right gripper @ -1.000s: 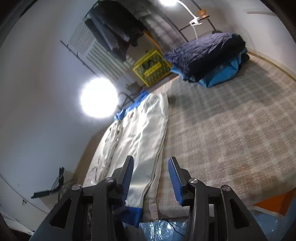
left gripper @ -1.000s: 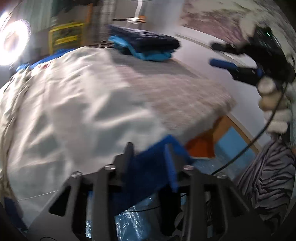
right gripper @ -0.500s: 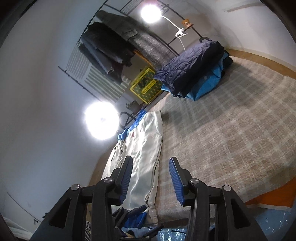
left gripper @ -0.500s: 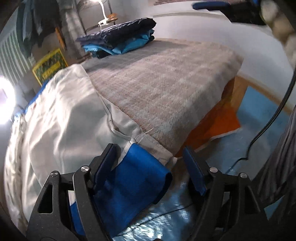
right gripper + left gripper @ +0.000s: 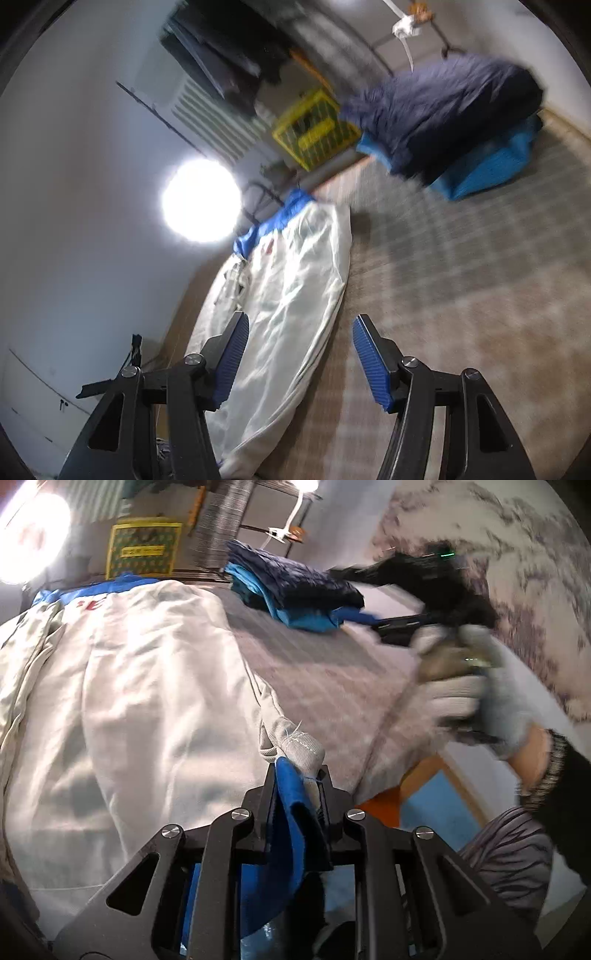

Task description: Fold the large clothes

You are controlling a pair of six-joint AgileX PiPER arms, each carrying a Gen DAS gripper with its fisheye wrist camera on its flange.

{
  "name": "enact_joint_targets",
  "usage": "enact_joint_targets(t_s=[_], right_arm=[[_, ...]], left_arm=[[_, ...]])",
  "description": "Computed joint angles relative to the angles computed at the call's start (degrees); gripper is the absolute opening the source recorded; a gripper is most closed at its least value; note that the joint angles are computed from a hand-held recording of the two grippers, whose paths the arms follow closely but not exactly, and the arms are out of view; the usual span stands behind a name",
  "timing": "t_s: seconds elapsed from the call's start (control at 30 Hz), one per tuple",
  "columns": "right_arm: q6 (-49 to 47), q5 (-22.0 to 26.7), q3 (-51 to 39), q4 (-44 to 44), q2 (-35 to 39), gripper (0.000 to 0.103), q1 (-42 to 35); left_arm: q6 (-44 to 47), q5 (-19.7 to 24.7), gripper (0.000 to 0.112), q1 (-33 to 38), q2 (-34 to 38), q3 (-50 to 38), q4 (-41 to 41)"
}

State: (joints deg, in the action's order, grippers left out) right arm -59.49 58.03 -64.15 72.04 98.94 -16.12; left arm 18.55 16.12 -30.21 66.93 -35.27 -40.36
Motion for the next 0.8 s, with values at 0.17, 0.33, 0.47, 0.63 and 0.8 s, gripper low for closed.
enact_joint_targets(t_s=[0.17,0.33,0.47,0.63,0.8], right_arm=[[12.6,-6.3,-16.9,-3.1,14.5,0.064,9.5],[28.3,-9.5,-34.3,-10.5,27.9,0.065,14.0],[37.0,-10.3,-45.6,-16.1,35.6,0.061,16.0],[47.9,-5.8,-60.1,-23.5,44.1,0.011,18.9],[58.9,-6.6,-64.7,-37.5,42.4,0.000,22.7]], left_arm=[[6.2,1.4,0.016,2.5,-0.9,0.9,-8.4],[11.3,3.0,0.015,4.2,-2.2,2.2,-14.9],[17.6,6.1,0.015,8.4,-4.0,3.2,-21.9],[22.4,8.7,0.015,12.1,-4.6,4.2,-26.7],[25.4,12.1,0.015,16.5,-6.5,6.1,-29.4]])
